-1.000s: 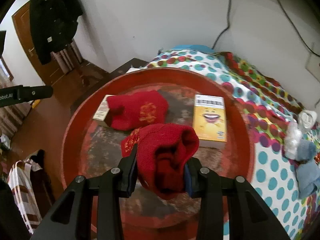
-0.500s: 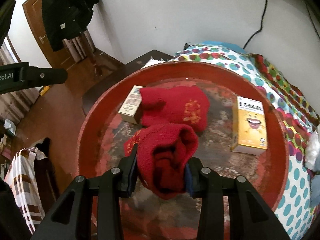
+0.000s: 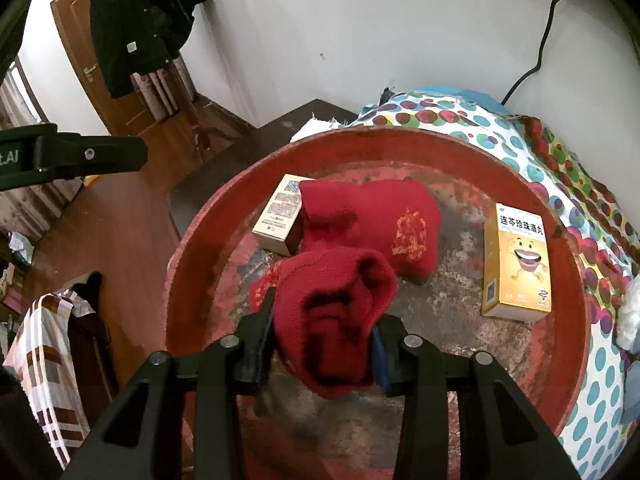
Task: Organize objects
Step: 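Lower the red sock onto the red tray and open the right gripper, then reach the right gripper to the white rolled sock and grasp it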
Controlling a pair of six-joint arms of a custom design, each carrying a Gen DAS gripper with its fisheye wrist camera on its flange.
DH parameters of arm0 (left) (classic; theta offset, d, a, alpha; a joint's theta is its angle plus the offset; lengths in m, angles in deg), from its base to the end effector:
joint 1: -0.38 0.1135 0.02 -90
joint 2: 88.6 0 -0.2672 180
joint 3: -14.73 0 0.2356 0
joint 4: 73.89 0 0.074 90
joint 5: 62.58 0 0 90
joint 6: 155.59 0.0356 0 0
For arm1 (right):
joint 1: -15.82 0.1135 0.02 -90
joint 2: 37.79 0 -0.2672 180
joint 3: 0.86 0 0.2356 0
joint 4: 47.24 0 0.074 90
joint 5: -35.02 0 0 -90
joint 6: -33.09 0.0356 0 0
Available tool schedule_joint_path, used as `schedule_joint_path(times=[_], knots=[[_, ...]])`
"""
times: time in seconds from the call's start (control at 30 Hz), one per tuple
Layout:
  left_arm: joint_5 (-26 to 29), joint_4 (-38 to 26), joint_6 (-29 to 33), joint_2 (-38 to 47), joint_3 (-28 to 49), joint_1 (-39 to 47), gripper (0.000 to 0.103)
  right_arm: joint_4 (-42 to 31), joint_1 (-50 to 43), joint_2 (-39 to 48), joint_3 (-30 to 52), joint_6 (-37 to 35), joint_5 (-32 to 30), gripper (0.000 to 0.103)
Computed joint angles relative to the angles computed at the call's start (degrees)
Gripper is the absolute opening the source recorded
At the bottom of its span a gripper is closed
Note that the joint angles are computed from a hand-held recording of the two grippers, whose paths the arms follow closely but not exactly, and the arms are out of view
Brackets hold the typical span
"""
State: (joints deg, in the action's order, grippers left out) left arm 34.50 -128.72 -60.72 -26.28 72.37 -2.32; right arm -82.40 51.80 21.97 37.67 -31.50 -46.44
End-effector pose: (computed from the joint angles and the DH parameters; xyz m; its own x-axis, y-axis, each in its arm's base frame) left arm 0.1857 -0.0132 0.2367 -0.8484 0.1244 -0.5146 0.1819 0.9813 -0.0628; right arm 0.1370 0.0929 0.1681 -0.8295 -0.0778 -0.5531 -0.1755 0.9764 0.1258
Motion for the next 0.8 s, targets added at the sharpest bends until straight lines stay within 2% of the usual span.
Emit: schedule_joint_path(times=[0.03, 0.07, 0.17, 0.6, 0.8], knots=[[0.0, -0.1, 0.0, -0.2, -0.1, -0.1, 0.062, -0.4, 0.4, -0.8, -0.1, 0.6, 1.1, 0.063], [-0.1, -0.1, -0.1, -0.3, -0.1, -0.4, 0.062, -0.6, 0.4, -1.5, -0.3, 0.6, 1.6, 0.071], [-0.2, -0.1, -0.3, -0.2, -0.1, -1.0, 0.062, -2.8, 0.7, -3.4, 0.1, -0.1, 3.9, 0.072], [-2.8, 0.0, -3.2, -0.9, -0.5, -8.0, 0.062, -12.0, -5.7, -14.9, -0.9, -3.8, 3.6, 0.074], [-5.0, 0.4, -5.8, -0.5, -0.9, -14.1, 0.062, -19.1, -15.0, -24.1, -2.1, -8.8, 0.2, 0.076]])
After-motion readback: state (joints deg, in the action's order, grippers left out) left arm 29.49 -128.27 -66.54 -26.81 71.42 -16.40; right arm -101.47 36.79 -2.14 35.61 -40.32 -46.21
